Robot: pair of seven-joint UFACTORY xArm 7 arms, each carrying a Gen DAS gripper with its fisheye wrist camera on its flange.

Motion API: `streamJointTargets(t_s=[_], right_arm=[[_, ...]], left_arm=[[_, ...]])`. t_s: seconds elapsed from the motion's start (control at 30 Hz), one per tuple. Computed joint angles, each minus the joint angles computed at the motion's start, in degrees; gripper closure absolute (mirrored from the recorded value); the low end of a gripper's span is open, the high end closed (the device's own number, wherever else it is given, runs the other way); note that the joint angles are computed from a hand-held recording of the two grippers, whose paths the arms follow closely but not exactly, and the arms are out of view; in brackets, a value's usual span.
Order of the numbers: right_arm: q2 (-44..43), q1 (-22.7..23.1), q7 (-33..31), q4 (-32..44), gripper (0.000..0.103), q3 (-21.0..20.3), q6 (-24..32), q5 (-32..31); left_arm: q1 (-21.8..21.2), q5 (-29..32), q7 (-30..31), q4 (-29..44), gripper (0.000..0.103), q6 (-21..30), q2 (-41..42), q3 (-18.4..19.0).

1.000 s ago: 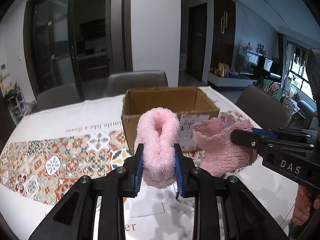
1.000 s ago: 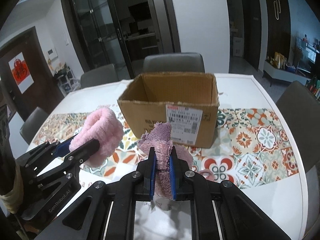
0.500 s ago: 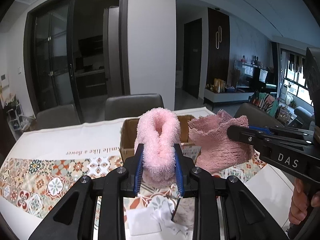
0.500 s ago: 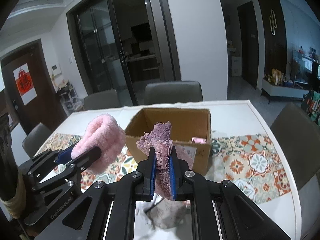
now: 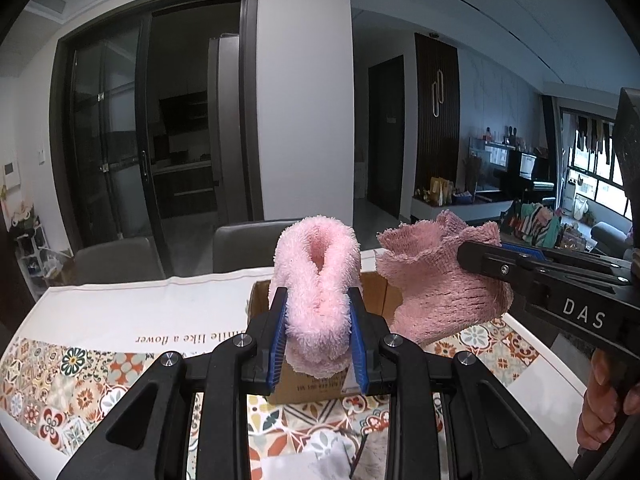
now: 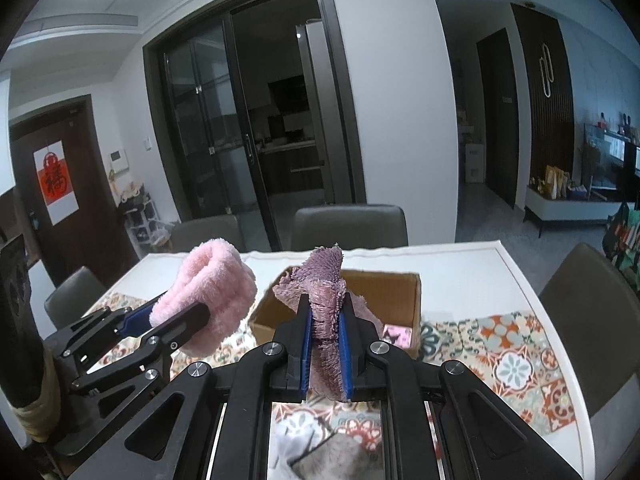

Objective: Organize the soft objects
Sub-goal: 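Carry both pink items over the cardboard box and open both tools inside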

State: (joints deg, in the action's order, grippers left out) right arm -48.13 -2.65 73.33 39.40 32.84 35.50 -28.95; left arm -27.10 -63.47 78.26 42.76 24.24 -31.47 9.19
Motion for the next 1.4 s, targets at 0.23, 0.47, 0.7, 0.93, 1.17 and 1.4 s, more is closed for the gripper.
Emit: streamJointTargets(t_s=[0.23,0.47,0.7,0.93,1.17,1.4], right_arm=[[1.63,-2.98,-0.17,1.16,0.090,-0.57,-2.86,-2.15],[3.51,-5.70,-0.83,1.65,0.090,-1.49,-6.27,-3.91],[6.74,-7.69,-1.60,2.11,0.090,-2.37,-9.59,-4.79],[12.23,-9.18,-2.42,2.35,0.090,-4.18,-14.16,-5.68],[17.91,-9.73,-2.72,2.57,0.090,-5.81,-16.78,-7.01],[23.90,-7.83,-2.55,2.80,0.090,-9.04,-17.86,-8.71]], left_arm=[[-0.24,-2.95,1.24,3.50,0.075,-0.28,4.06,-0.68],[1.39,-6.78,3.92,7.12,0.075,-0.56,8.75,-3.11],[4.24,-7.78,3.85,11.50,0.075,-0.31,14.47,-6.45],[6.66,-6.06,1.63,14.80,0.075,-0.69,19.96,-9.86],[8.58,-1.74,-2.43,16.96,0.075,-0.90,24.84,-12.47],[9.85,3.66,-6.95,18.38,0.075,-1.17,28.64,-14.56]])
